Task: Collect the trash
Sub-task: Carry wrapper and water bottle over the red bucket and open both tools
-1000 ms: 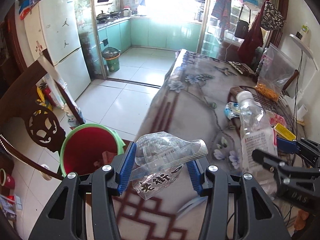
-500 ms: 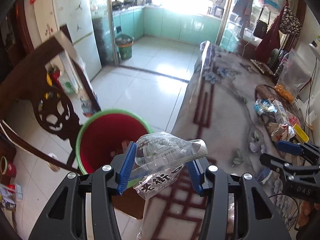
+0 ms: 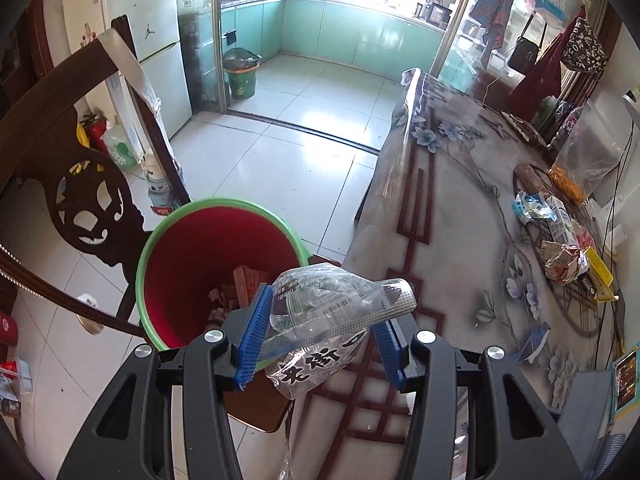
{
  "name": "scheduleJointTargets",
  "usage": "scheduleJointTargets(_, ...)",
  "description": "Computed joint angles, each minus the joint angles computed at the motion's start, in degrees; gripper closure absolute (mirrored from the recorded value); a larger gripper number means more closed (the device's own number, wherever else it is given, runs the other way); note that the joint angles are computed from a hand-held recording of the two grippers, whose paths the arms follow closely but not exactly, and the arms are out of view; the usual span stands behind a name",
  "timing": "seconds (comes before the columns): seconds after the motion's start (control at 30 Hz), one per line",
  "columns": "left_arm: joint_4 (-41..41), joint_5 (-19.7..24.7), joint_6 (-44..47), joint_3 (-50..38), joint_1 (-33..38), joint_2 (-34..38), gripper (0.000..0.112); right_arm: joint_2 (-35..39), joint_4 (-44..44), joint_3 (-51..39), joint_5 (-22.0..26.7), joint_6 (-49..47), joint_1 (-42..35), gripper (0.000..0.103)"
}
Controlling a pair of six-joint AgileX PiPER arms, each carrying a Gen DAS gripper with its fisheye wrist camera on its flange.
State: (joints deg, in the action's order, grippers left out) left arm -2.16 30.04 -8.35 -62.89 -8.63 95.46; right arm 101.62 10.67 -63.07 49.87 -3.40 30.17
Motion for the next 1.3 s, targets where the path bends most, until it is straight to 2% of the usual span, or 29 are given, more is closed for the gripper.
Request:
scheduleJointTargets(0.07, 0.0, 0.2, 0.3, -0.4, 0.1, 0.1, 0.066, 0.0, 1.0, 0.0, -0.3, -0.9, -0.8, 0.046)
scheduleJointTargets(0.3, 3.8, 0.3, -2.1, -1.5, 0.2, 0.5, 0.066, -3.0, 0.8, -0.5, -2.7, 0.3, -5.0, 0.047)
scheduleJointTargets(0.5, 8.8, 0.4, -6.2, -2.2, 0.9, 0.8, 0.066, -2.8, -0.7, -7.8, -2.9, 2.1, -8.3, 0.047)
scheduleJointTargets(0.67, 12.9, 1.0, -9.8, -2.9, 2.1, 1.4, 0.066, 0.8, 0.1, -16.6, -3.2, 1.8, -9.2, 0.047)
scheduleJointTargets(0.9, 13.0, 1.4, -9.8, -4.4, 5.4, 3.0, 0.065, 8.7, 3.6, -28.5, -2.9, 0.2, -8.2, 0.047)
scheduleJointTargets(1.3, 11.7, 2.0, -9.7, -7.7, 12.2, 7.5, 0.065, 22.1, 3.7, -47.7, 2.1, 0.5, -3.3, 0.046)
